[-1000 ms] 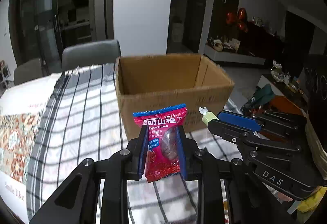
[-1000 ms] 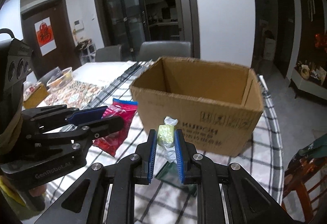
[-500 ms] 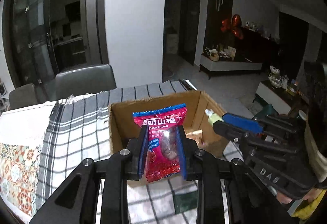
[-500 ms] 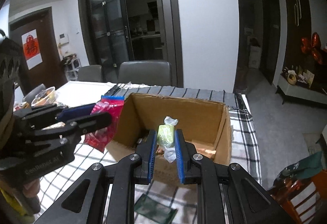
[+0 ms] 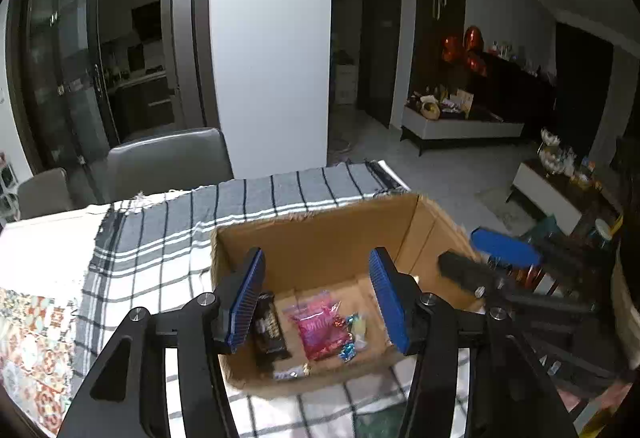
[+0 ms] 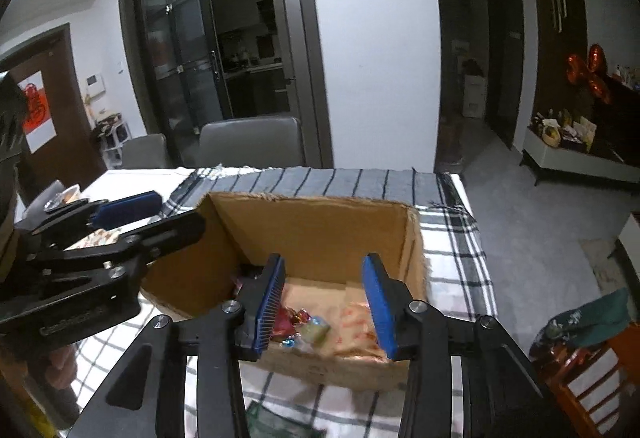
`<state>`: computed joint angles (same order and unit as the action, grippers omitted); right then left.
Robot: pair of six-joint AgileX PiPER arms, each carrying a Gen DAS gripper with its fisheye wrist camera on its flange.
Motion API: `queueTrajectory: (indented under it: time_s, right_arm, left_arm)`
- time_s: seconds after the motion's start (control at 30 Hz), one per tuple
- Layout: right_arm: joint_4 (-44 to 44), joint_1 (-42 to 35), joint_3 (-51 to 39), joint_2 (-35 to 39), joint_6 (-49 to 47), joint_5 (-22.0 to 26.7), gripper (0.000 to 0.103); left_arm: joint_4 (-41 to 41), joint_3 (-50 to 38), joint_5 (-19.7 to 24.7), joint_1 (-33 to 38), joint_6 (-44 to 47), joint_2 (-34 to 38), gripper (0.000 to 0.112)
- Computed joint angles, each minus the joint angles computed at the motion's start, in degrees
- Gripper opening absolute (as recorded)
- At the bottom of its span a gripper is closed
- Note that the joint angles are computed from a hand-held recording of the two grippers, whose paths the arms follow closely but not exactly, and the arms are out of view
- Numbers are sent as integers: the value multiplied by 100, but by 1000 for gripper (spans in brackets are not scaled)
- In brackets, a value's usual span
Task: Organize snacks
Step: 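Open both tools to drop the snacks into the box, then move both open tools back toward the white bar and red-white candy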
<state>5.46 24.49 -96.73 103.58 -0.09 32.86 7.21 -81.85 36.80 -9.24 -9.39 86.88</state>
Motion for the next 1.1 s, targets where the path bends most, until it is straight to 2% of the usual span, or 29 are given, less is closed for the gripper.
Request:
queueTrajectory:
  time_s: [0.23, 0.4, 0.5, 0.67, 0.87, 1.0, 1.1]
  right_arm:
    - [-751, 231, 1225, -937, 662, -508, 42]
    - [-594, 309, 1965, -1688, 589, -678, 42]
    - [-584, 401, 2392, -2146, 569, -733, 42]
    - [-1011, 658, 3134, -2824, 980, -844, 42]
    - [-1553, 1061, 3948, -3430, 1642, -904, 42]
    - [-2279, 1398, 4395, -3724, 2398, -868, 42]
    - [-2231, 1514, 4683, -3879, 2500, -835, 42]
  left_arm:
    - [762, 975, -118, -415, -756, -865, 53]
    - [896, 1574, -26, -757, -1039, -1681, 53]
    - [1534, 1895, 166, -1199, -1636, -2110, 53]
    - [2264, 2430, 682, -1973, -2487, -2807, 53]
    - [3250, 3053, 1496, -3238, -3756, -3447, 53]
    - [3590, 3363, 1918, -3924, -4272, -3641, 53]
    - [3797, 3590, 2225, -4422, -4613, -3722, 53]
